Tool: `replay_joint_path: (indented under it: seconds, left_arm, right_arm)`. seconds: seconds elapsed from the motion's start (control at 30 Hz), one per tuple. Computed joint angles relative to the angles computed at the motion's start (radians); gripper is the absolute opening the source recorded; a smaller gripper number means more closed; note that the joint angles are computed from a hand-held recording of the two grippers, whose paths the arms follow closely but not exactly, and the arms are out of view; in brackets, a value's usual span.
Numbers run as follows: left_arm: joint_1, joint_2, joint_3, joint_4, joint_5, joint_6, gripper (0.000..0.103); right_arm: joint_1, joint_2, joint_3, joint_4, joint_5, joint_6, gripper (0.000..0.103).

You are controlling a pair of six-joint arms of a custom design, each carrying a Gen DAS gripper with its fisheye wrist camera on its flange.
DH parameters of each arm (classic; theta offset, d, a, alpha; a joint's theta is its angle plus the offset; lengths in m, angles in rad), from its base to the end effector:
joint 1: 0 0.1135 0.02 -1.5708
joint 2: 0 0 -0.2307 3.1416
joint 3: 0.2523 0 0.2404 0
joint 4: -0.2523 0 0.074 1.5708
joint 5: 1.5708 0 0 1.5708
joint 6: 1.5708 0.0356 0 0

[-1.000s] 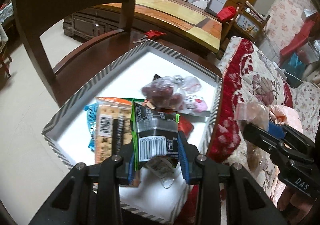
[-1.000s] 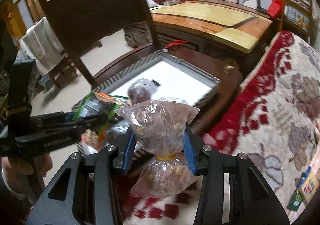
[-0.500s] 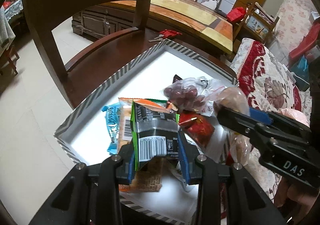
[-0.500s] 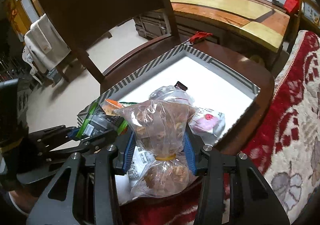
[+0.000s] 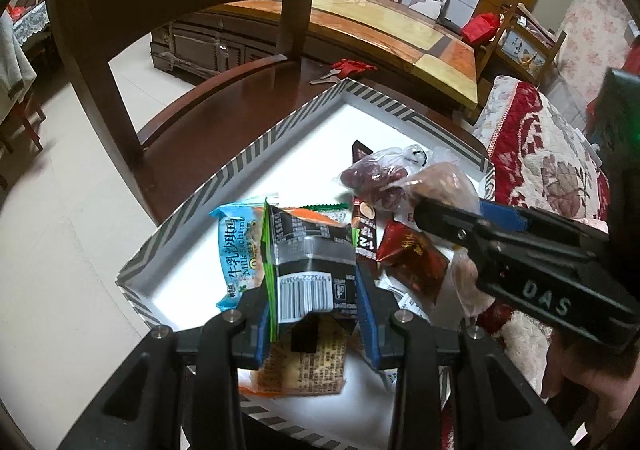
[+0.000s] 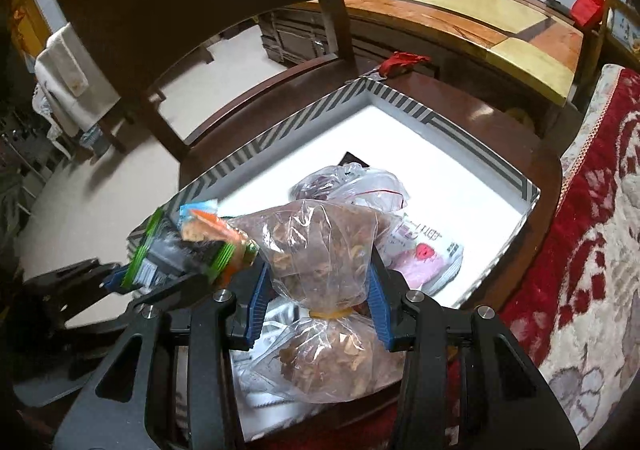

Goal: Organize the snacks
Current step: 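Carry the green-black packet and nut bag over the striped tray with both grippers, then open both grippers to drop the packet and nut bag into the tray, then move both tools back to the last snacks on the blanket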

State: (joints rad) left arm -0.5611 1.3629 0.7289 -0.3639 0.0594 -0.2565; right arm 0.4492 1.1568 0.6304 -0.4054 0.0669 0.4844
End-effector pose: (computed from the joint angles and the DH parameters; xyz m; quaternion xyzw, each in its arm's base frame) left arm 0.2147 -0.1374 0.1576 0.1538 0.9465 -0.1384 0.2478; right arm 0.2028 0.0951 0.1717 0.0272 0.9485 0.1129 0.2946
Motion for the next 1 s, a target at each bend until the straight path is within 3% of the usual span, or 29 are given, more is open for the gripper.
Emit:
replay_joint_path:
  seconds: [0.33,0.47,0.67,1.0]
  left_arm:
    - [0.005,0.010,-0.001,0.010,0.000,-0.008,0.039]
    - [0.001,0.002,-0.001,0.004,-0.010,-0.017,0.046]
    - [-0.008,-0.056,-0.014,-0.004,-0.030,-0.028,0.068]
    - [-0.114,-0.100,-0.006,-0.029,-0.087,-0.064,0.080]
  right_arm:
    - [0.024,0.089,0.030,0.043,-0.022,0.012,0.044]
    - [0.025,0.021,0.014,0.012,-0.009,0.016,0.048]
    - [0.009,-0.135,-0.036,-0.029,-0.030,0.050,0.048]
    - [0.002,-0.425,-0.146,-0.194,0.002,0.098,0.048]
